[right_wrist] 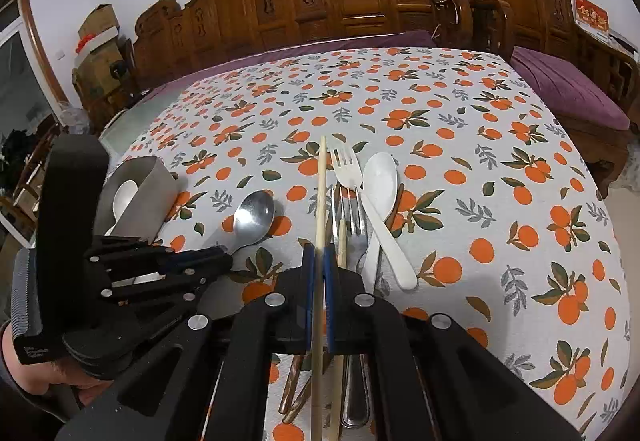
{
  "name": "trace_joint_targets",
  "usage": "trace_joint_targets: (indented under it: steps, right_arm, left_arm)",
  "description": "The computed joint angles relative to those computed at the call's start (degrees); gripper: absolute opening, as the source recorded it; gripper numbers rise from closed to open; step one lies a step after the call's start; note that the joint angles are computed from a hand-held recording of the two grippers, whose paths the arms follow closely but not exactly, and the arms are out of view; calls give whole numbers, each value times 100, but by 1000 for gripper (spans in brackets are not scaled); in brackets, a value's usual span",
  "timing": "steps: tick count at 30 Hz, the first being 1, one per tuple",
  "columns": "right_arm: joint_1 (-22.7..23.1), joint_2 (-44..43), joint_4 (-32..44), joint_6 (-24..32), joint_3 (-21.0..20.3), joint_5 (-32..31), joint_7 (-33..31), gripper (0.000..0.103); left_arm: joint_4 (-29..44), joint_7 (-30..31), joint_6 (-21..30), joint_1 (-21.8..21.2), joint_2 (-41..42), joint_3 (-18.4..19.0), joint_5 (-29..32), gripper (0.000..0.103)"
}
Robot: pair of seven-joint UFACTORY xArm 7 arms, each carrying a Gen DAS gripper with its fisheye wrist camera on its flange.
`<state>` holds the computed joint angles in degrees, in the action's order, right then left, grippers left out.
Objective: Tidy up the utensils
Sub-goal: 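Grasp another metal spoon with the left tool and carry it over the tray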
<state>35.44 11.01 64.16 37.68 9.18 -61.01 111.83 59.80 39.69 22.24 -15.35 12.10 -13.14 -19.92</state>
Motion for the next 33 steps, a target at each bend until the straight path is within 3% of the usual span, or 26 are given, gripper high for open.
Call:
trace_joint_targets:
  steps: [5,13,33]
  right_arm:
    - [27,50,84,42,4,2,-67,6]
    - [151,114,282,187,11,-19,-201,6]
    - [715,539,1368,659,-7,-186,-760,6]
  left_arm:
    - [-264,736,-36,220,-368,-130,-768,5]
    - [-484,1464,192,110,-965,194,-1574,5]
    - [-484,2056,699,154,-1677,921,-2112,5]
